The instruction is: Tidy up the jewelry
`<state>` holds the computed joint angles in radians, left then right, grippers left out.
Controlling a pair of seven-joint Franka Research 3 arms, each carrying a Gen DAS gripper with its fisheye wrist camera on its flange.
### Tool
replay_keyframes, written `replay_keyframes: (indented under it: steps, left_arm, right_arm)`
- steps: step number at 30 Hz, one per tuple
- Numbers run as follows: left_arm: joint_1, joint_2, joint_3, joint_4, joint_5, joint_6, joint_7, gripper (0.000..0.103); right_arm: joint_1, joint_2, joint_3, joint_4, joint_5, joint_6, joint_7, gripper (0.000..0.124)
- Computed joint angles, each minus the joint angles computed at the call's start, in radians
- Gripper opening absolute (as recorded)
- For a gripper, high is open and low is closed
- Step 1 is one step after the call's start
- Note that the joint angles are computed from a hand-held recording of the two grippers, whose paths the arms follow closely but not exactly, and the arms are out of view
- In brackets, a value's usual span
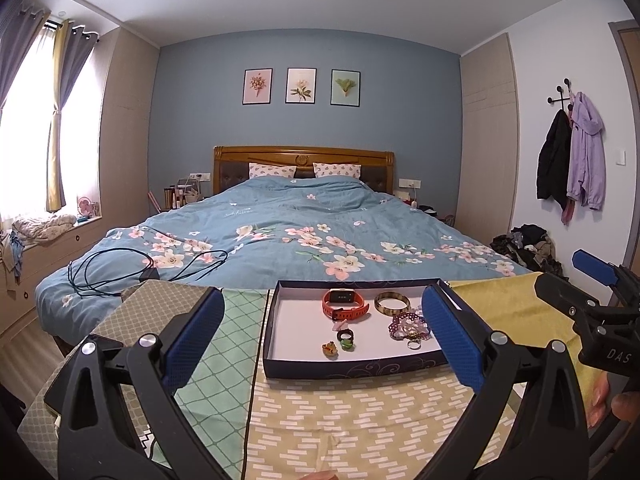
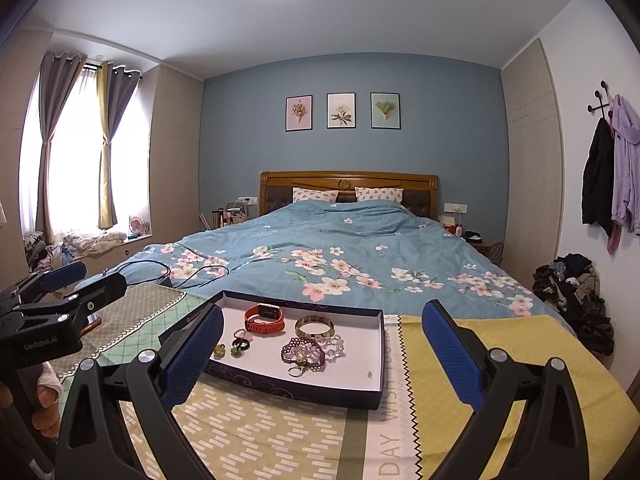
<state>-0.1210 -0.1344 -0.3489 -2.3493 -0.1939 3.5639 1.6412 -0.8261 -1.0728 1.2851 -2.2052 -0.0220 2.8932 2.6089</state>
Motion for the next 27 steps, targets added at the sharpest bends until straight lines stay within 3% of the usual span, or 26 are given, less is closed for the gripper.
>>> replay_keyframes:
  steps: [2,27]
  left_arm:
    - [-0.014,-0.005,0.023,-0.008,0.043,0.005,-0.035,0.097]
    - [-0.007,-0.021,0.030,-0.037,0.104,0.035,-0.090,0.097]
  right_arm:
    - [0.001,-0.002,0.000,0.001,-0.003,-0.005,-0.001,0.096]
    - [-0.001,-0.018,-0.003,-0.003,-0.001,0.005,0.009,0.096]
